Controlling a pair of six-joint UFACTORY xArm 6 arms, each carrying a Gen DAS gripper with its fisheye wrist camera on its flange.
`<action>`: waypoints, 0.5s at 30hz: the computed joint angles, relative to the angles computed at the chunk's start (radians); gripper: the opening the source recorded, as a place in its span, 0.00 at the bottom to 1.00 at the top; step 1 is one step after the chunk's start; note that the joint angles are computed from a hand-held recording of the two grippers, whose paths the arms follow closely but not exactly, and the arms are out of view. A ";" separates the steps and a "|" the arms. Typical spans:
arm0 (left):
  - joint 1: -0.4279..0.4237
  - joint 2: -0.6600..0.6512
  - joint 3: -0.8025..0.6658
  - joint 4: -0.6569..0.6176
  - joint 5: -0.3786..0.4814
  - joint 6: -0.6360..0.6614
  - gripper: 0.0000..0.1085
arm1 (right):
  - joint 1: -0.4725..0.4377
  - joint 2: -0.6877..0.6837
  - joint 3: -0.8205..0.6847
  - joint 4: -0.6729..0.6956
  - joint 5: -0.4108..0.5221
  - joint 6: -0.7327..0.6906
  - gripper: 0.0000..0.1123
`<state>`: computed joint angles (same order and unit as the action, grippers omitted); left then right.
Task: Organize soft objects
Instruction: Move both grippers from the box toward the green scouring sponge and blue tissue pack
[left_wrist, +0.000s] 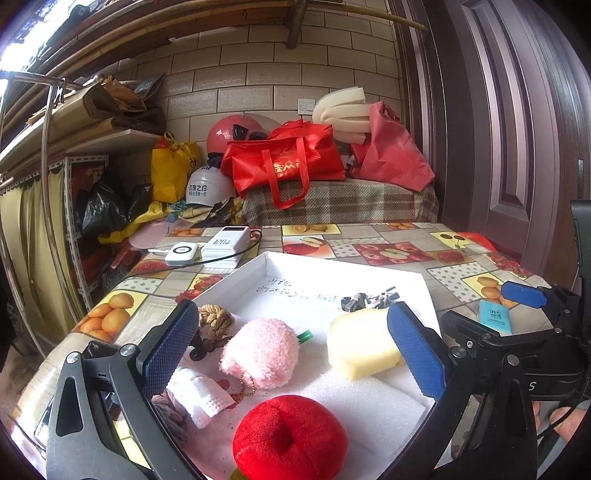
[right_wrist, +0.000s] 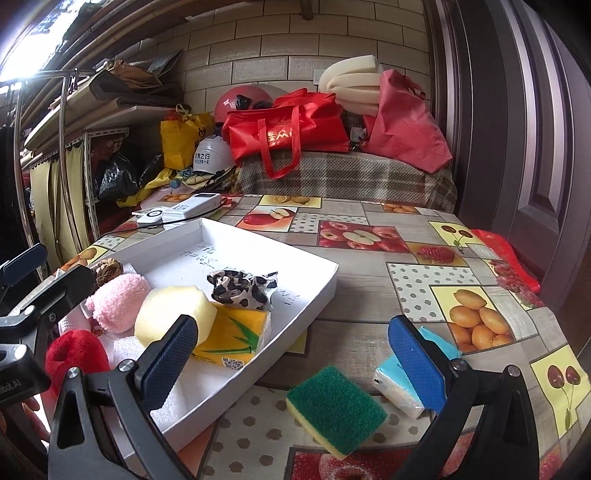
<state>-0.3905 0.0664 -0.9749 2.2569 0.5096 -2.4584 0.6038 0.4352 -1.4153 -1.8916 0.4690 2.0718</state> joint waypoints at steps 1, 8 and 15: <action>-0.007 0.001 -0.003 0.018 -0.012 -0.012 0.95 | -0.008 -0.010 0.014 -0.001 -0.003 0.006 0.92; -0.080 0.036 -0.067 0.146 -0.121 -0.054 0.95 | -0.111 -0.094 0.127 0.002 -0.045 0.101 0.92; -0.128 0.175 -0.266 0.119 -0.343 0.052 0.95 | -0.282 -0.091 0.145 0.082 -0.268 0.168 0.92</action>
